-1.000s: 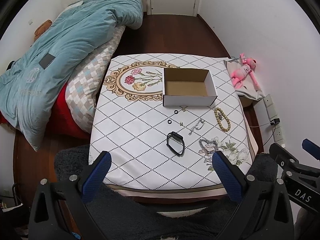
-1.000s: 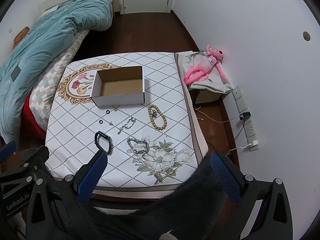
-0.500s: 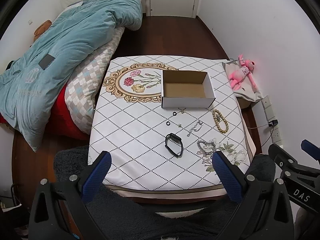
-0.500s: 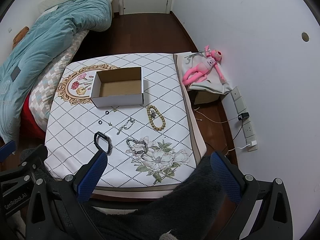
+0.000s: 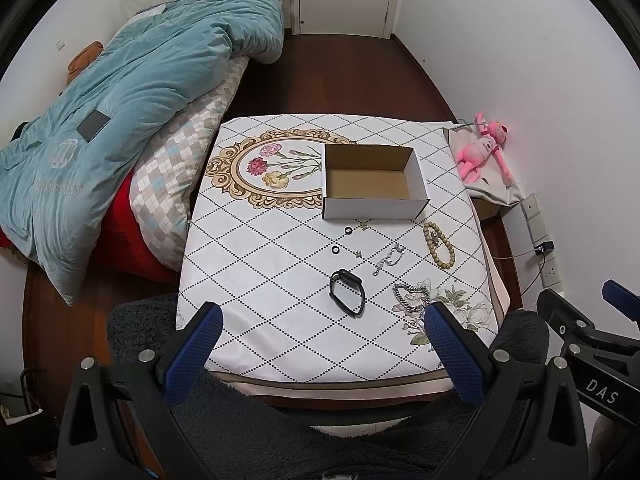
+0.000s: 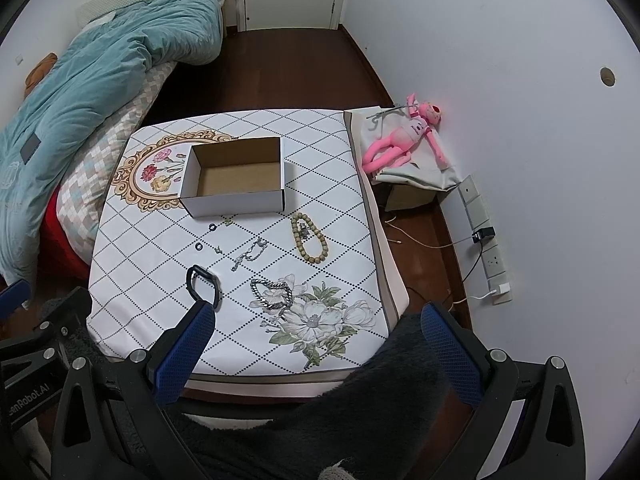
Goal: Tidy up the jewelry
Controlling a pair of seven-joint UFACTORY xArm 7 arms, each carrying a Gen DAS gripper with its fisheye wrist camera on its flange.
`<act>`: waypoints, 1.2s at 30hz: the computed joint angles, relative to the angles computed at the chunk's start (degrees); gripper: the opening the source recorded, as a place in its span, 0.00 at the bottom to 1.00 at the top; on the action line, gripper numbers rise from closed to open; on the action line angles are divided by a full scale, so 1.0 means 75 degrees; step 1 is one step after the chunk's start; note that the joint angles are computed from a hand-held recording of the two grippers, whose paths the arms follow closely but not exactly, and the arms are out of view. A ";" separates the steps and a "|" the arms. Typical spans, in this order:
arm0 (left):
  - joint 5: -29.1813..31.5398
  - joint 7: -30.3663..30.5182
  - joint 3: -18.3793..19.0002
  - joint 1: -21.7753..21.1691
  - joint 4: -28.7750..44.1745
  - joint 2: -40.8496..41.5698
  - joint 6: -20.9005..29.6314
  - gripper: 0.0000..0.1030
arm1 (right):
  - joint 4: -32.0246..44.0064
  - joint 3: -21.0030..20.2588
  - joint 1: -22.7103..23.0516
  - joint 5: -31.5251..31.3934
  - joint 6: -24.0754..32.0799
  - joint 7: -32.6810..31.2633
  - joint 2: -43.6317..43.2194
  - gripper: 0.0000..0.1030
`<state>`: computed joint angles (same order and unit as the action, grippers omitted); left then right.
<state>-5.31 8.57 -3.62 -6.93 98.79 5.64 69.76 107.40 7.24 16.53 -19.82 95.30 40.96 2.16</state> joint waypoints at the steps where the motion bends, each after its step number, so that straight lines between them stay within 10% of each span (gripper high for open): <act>1: 0.0003 -0.0008 -0.0006 -0.0009 0.0038 0.0024 0.0019 1.00 | -0.0011 0.0008 0.0010 -0.0006 -0.0007 0.0030 -0.0005 1.00; 22: -0.0030 0.0005 -0.0010 -0.0023 0.0039 0.0253 -0.0448 1.00 | 0.0142 -0.0045 -0.0043 -0.0240 -0.0011 -0.0004 0.0086 1.00; 36: 0.0884 -0.0292 0.0051 -0.0227 -0.0037 0.1930 -0.1102 0.99 | -0.2530 -0.0444 -0.0794 0.0685 -0.1821 -0.0053 0.0272 0.87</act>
<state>1.31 6.38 -3.24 -8.63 98.51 20.11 61.50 88.43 3.91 10.58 -14.68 81.64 40.56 4.20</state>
